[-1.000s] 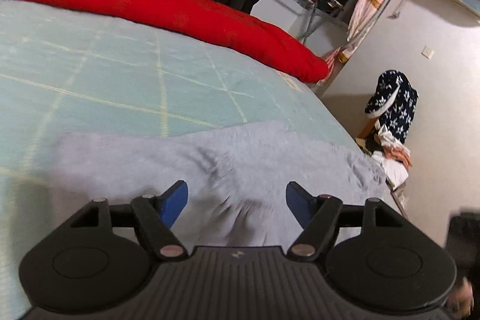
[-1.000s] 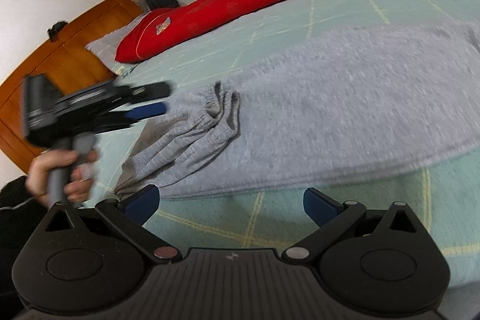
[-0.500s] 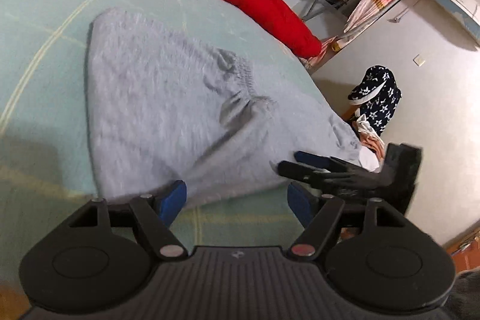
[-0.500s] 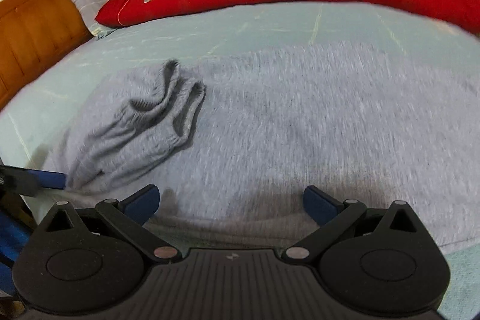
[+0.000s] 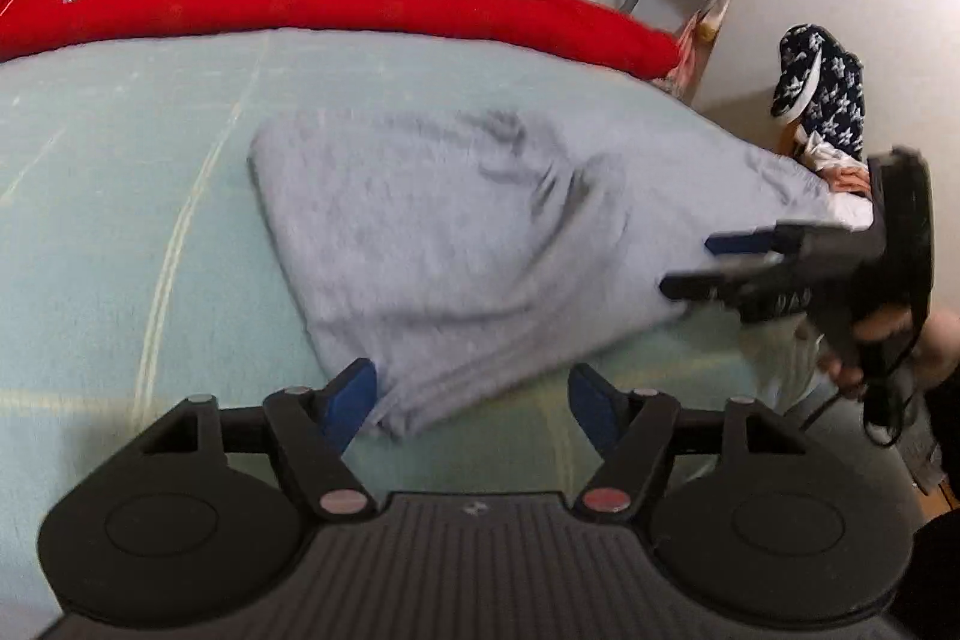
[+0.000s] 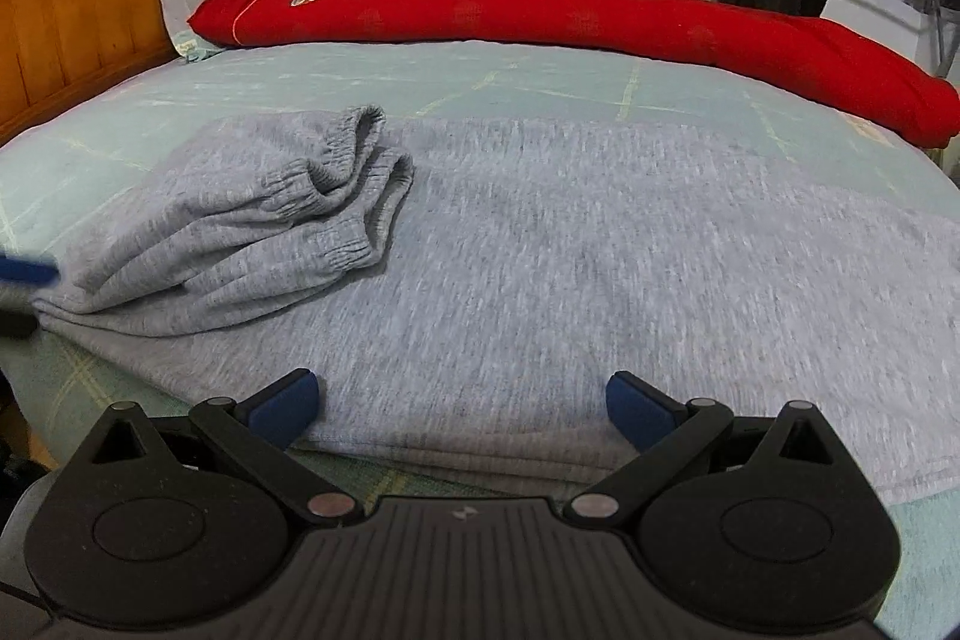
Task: Fold clothes
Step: 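Withdraw the open left gripper from the folded grey bundle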
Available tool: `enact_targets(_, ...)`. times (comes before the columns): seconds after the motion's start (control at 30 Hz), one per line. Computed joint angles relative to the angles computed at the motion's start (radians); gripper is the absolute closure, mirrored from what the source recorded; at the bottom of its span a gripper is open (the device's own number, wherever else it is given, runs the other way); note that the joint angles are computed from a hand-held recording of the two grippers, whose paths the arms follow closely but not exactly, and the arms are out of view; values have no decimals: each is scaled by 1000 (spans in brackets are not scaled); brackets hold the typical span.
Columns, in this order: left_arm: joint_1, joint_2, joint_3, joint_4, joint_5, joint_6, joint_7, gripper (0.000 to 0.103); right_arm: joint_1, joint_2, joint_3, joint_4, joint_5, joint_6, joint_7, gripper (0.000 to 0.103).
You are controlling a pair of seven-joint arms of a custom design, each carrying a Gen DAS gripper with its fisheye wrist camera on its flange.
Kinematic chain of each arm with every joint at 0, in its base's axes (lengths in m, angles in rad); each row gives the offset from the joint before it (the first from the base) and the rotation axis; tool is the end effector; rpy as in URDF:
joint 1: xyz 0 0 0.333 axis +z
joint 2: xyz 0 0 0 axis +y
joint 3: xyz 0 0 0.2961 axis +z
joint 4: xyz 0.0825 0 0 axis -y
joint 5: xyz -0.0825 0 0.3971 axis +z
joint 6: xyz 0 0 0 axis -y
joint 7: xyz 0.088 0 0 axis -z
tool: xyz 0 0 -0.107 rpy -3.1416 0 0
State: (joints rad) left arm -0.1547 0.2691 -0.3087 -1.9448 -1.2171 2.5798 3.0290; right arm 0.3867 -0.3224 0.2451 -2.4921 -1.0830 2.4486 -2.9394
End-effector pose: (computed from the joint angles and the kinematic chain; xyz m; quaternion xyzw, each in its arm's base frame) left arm 0.5824 -0.2633 0.3532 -0.2840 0.8498 -0.4438 0.0139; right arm 0.3830 0.2790 0.4015 -0.5179 0.7427 -0.3371 0.2579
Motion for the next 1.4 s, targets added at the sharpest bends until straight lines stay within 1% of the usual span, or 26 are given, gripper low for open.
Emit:
enact_targets(0.03,8,-11,5,-7,15,-32,-8,35,0,3,1,3,1,-4,1,0)
enact_targets(0.07,15,-21,11,-11,27,-62,-14,39,0,5,2,4,-1,-6,3,0)
enact_targets(0.13,25,-34,19,-7,26,-95,-10,47,1,4,3,3,-4,-10,9,0)
enact_targets(0.2,32,-45,27,-1,20,-118,-1,47,2,6,3,4,-7,-12,13,0)
enact_targets(0.23,27,-41,24,5,-11,-79,30,45,2,7,3,5,-8,-15,16,0)
enact_targets(0.3,15,-1,22,45,-23,-39,12,44,3,12,6,10,-11,-24,25,0)
enact_targets(0.33,4,28,22,72,1,-22,-25,43,5,14,7,12,-11,-30,27,0)
enact_targets(0.37,-13,62,23,97,38,12,-83,44,8,14,7,14,-6,-36,25,0)
enact_targets(0.4,-23,84,27,114,87,20,-153,44,11,14,6,15,0,-41,21,0)
enact_targets(0.43,-14,93,19,118,96,8,-176,44,13,14,4,17,7,-43,17,0)
enact_targets(0.47,8,90,2,111,67,-13,-160,43,15,14,2,19,14,-44,13,0)
enact_targets(0.57,54,67,-3,93,70,-166,-190,43,16,17,2,22,15,-48,13,0)
enact_targets(0.63,58,39,4,67,97,-206,-167,43,16,20,4,23,8,-51,20,0)
enact_targets(0.67,61,25,6,52,88,-214,-144,43,16,21,4,24,6,-53,24,0)
enact_targets(0.7,64,15,8,44,69,-216,-124,42,16,22,5,24,3,-55,27,0)
enact_targets(0.8,53,18,7,55,-3,-153,-89,41,20,24,7,25,-3,-63,37,0)
enact_targets(0.87,40,32,5,75,-20,-113,-88,41,23,26,6,29,3,-67,32,0)
enact_targets(1.0,17,27,-11,71,-47,-20,4,41,25,24,2,30,9,-65,23,0)
enact_targets(1.1,27,1,-16,57,-108,-16,74,40,25,27,6,30,0,-71,35,0)
enact_targets(1.13,28,-4,-14,58,-122,-19,85,37,25,28,7,30,-3,-73,39,0)
enact_targets(1.2,20,10,-6,75,-103,-30,67,36,26,32,9,33,-8,-80,47,0)
enact_targets(1.23,11,26,-2,89,-69,-37,36,36,27,33,10,34,-10,-83,51,0)
enact_targets(1.27,5,42,3,100,-25,-55,-4,36,28,34,10,34,-13,-84,54,0)
enact_targets(1.33,-8,62,20,108,106,-108,-141,36,30,32,9,30,-20,-83,61,0)
enact_targets(1.37,-19,62,34,100,140,-127,-173,36,31,30,8,27,-21,-81,62,0)
enact_targets(1.4,1,40,13,71,134,-112,-136,36,32,28,7,25,-21,-78,61,0)
